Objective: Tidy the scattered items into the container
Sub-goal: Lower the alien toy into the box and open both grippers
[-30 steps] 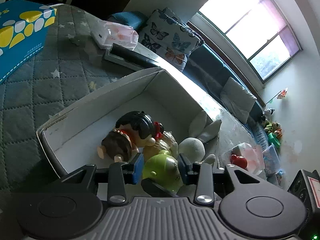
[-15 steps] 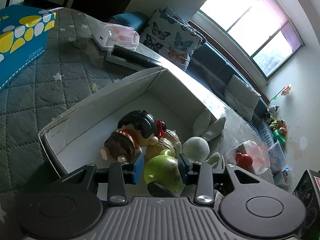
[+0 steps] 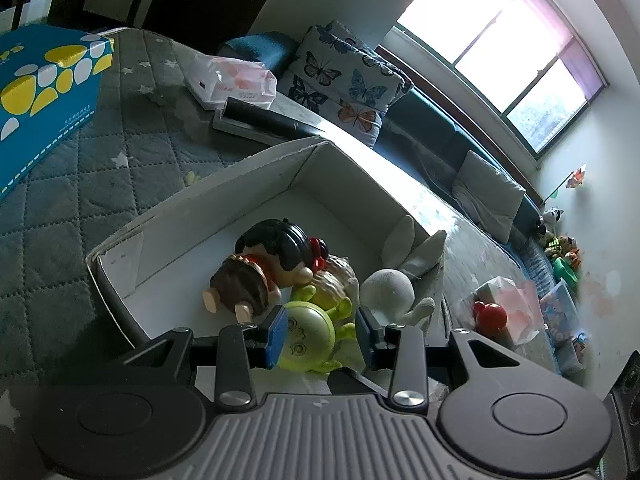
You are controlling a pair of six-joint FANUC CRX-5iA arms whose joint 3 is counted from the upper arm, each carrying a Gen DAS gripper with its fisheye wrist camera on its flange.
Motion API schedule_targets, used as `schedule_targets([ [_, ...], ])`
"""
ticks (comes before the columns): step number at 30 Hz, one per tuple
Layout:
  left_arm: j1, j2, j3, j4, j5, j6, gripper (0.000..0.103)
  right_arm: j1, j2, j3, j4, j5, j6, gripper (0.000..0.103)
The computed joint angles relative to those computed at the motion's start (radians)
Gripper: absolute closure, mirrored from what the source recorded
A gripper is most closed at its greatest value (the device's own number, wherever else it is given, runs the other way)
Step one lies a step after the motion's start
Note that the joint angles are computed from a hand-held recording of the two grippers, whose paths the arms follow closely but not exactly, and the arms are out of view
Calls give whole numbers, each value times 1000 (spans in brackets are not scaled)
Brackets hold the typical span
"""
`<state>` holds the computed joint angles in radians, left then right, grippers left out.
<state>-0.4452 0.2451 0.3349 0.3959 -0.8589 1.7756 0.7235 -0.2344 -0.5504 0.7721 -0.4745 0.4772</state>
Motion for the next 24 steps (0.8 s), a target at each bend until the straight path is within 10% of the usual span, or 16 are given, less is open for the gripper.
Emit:
schedule_targets([
  [24,-124,-21,31,-74,6,-22,63,40,-254,-227,263,-117,-339,30],
])
